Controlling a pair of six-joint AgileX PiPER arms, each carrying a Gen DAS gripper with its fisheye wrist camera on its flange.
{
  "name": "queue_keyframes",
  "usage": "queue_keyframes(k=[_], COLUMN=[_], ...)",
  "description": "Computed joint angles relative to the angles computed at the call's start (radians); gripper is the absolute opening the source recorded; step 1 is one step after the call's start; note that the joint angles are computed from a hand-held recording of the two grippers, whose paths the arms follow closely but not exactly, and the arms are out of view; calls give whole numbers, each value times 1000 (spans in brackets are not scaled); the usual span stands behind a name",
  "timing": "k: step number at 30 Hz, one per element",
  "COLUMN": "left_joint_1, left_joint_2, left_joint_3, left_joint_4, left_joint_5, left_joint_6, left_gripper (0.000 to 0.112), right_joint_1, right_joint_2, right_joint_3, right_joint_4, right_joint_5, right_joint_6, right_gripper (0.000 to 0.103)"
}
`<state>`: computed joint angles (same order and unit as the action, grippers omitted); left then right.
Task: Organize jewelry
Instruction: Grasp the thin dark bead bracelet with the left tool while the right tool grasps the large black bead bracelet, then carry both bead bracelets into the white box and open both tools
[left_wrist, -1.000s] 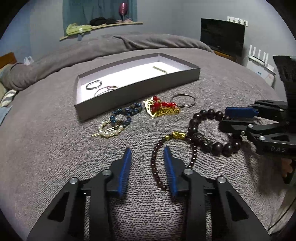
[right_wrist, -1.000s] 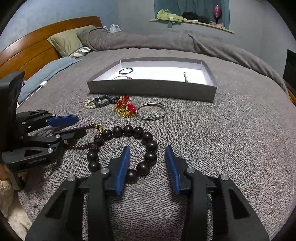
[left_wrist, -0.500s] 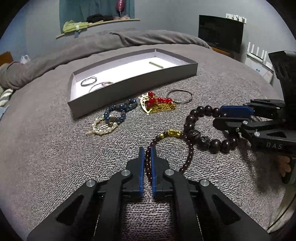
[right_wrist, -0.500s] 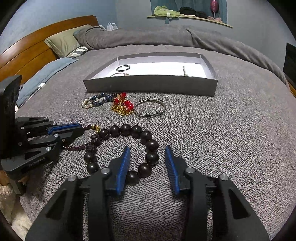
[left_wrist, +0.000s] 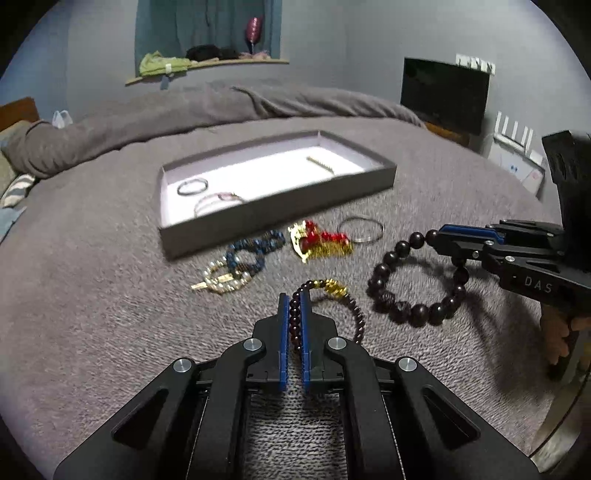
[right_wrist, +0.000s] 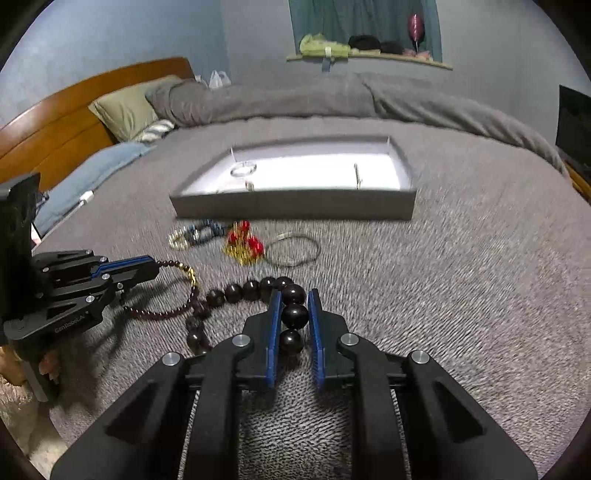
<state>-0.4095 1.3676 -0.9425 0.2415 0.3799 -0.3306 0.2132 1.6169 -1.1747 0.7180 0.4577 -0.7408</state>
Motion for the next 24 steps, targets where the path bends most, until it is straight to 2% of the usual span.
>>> queue_keyframes(k=[6,10,12,14,18,24], left_joint_1=[20,53,71,104,172,239], left_joint_2=[-52,-55,-46,-33,12,204], left_joint_3=[-4,-41,-73,-114,-226,-497], left_joint_4=[-4,-41,-13,-71,-146,-228], left_joint_5=[-9,5,23,43,88,173], left_joint_6=[-1,40,28,93,220,358], left_gripper=[6,6,6,6,6,6], right_joint_1=[-6,9,7,0,-11,-14], right_joint_2=[-41,-34,-22,2,82,287], right_joint_3=[-2,-50,-81,-134,-299,-643], right_joint_4=[55,-9,-47,-88,-168,-269], right_joint_5=[-27,-55,-54,-42,13,120], right_joint_6=[-62,-6,28,68,147,304], right_gripper=[14,14,14,14,14,14])
